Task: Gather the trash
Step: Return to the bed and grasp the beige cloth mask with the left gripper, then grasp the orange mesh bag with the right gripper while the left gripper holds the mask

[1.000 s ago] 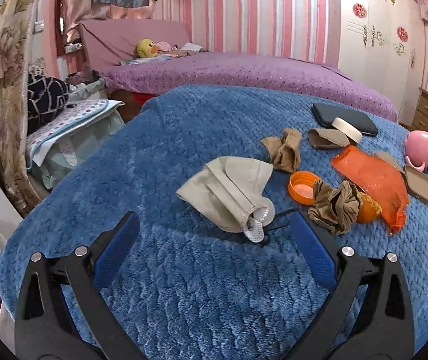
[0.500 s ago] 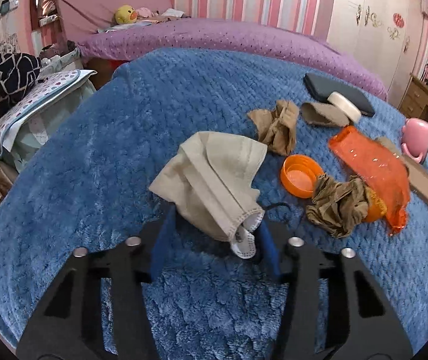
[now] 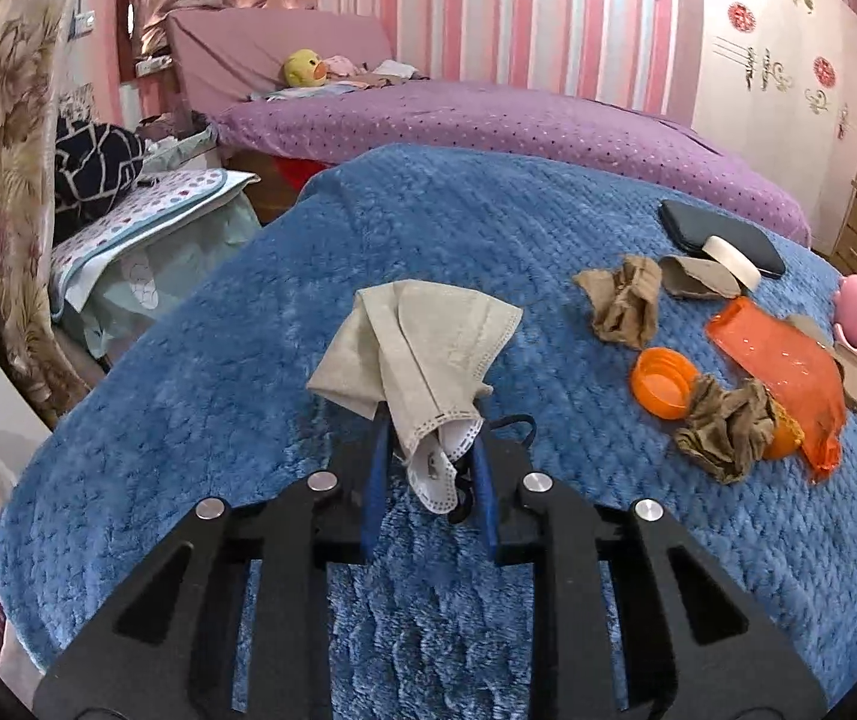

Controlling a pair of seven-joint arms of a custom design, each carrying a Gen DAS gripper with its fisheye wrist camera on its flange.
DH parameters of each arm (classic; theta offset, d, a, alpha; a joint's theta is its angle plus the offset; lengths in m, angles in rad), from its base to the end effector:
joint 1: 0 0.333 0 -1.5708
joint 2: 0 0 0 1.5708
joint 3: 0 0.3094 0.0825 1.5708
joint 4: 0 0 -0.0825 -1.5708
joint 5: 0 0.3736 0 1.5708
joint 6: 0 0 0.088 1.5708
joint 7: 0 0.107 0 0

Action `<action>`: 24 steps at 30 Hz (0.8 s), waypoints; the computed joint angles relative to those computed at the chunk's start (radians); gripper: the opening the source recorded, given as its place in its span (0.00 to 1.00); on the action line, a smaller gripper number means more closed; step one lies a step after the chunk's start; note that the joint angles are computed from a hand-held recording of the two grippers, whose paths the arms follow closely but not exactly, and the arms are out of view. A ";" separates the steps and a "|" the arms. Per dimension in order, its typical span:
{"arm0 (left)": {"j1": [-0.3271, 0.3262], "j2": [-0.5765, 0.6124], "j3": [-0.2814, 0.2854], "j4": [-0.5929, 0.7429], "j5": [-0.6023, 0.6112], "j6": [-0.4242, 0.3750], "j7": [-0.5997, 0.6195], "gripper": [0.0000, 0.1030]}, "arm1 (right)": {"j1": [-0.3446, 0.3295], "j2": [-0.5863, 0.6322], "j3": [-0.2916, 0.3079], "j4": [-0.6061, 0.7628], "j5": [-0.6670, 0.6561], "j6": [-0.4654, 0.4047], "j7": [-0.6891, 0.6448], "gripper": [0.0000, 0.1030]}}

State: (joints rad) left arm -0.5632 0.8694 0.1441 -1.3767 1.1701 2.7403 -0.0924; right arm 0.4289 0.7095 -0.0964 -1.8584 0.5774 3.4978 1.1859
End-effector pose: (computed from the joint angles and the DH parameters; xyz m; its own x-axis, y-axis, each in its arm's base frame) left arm 0.6544 -0.3602 0.2298 0.1480 -0.9889 0.0159 -0.6387 -0.1079 -0.7619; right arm 0.6420 0.1628 0.2468 0.1040 -0.9930 0.0556 -0.6067 -0.1076 -0.7876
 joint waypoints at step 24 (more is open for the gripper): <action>-0.061 -0.024 0.018 -0.011 0.155 -0.087 -0.083 0.22 | -0.233 -0.028 0.218 -0.058 -0.286 0.017 0.079 0.06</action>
